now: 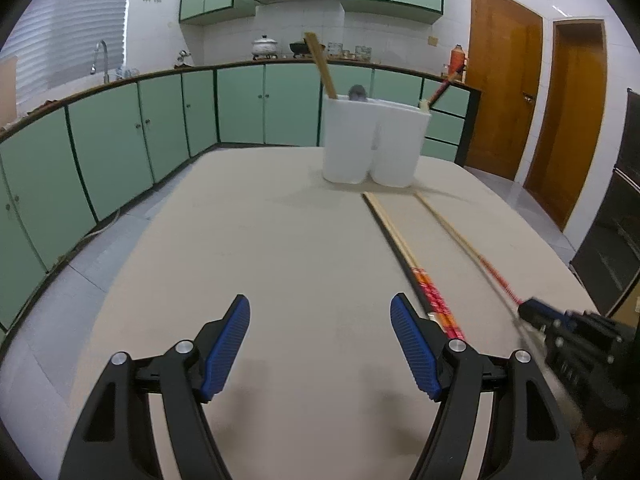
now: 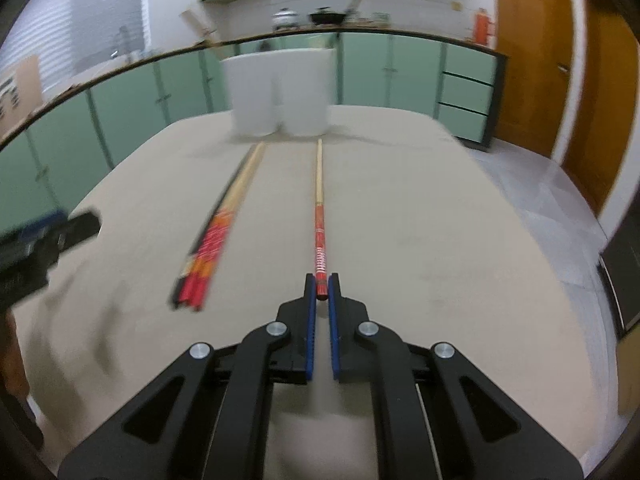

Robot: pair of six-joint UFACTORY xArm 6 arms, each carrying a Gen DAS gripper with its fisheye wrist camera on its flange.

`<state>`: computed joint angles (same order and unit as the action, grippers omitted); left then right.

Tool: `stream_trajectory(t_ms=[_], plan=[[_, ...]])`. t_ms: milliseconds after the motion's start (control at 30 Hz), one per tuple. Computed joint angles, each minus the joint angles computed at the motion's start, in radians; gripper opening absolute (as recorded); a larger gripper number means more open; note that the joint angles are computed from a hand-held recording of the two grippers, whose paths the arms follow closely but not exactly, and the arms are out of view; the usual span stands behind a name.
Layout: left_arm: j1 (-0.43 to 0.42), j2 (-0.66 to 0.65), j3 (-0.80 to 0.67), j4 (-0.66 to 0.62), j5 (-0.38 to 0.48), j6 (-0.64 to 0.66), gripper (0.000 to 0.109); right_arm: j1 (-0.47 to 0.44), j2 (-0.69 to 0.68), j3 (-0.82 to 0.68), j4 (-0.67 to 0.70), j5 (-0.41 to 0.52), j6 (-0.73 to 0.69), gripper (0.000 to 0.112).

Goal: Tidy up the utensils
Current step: 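Close the right tool on a red-patterned chopstick and lift it, then grasp the black chopstick with the left tool while the right tool holds its chopstick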

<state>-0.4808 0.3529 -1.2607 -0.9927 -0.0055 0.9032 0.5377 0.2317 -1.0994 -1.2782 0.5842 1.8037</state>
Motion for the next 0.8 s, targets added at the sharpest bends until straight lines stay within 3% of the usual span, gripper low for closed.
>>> stream_trajectory(t_ms=[167, 500, 800], plan=[[-0.020, 0.010, 0.012, 0.122, 0.024, -0.136, 0.071, -0.023, -0.065, 0.070, -0.017, 0.042, 0.066, 0.005], [-0.033, 0.033, 0.028, 0.391, 0.059, -0.394, 0.067, -0.049, -0.104, 0.126, -0.044, 0.022, 0.121, 0.005], [-0.031, 0.058, 0.011, 0.542, 0.066, -0.531, 0.064, -0.049, -0.112, 0.134, -0.052, 0.013, 0.137, 0.005]])
